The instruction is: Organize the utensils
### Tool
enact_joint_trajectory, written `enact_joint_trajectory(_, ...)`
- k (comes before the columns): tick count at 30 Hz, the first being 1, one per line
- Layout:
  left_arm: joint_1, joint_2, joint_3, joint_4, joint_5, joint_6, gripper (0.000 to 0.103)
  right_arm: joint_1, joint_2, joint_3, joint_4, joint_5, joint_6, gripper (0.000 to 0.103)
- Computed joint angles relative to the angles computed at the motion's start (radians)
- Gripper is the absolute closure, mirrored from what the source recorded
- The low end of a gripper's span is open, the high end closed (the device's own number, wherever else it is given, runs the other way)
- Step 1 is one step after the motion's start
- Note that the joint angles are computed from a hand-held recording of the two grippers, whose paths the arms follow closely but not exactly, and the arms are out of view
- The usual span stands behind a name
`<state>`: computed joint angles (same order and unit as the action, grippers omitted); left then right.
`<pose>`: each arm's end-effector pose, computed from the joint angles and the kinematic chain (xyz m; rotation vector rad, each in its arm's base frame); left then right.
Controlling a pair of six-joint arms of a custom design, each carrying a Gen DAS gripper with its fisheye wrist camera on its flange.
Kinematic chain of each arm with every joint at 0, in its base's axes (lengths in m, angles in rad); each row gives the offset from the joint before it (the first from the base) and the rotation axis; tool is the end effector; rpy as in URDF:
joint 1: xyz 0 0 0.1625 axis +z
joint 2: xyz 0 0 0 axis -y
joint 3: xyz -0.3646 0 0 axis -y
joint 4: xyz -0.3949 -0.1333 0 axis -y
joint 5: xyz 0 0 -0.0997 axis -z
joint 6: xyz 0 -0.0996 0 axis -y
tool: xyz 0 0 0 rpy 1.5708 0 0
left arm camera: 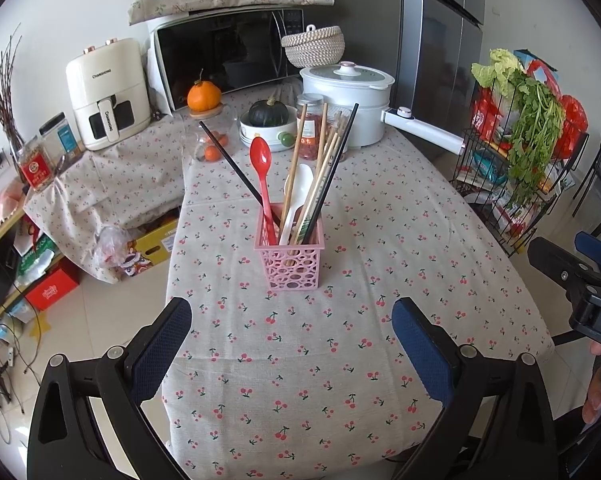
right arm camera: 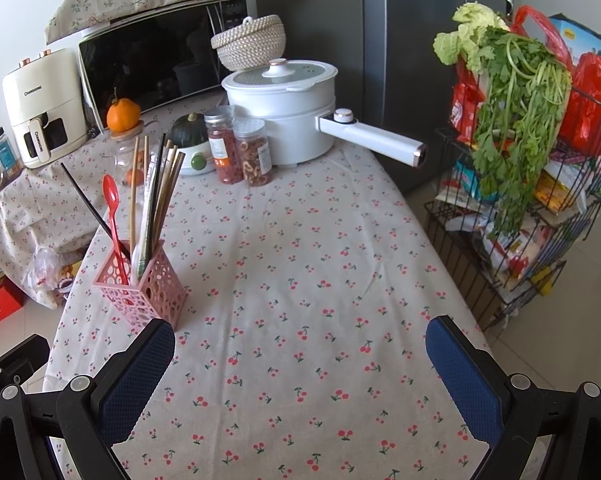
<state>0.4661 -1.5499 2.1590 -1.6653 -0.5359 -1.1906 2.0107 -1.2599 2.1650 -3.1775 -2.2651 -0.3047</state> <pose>-0.2529 -0.3723 0.2077 0.2271 2.1398 -0.8745 0.2678 -0.4056 0.2049 0.5645 -2.2999 0.9145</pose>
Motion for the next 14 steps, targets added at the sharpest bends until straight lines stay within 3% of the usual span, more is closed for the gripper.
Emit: enact_joint_trajectory(14,0.008,-0.011,0.01,-0.021,0.003,0.018,0.002,-0.01,0.005,-0.006,0.011,0.0,0.015,0.0)
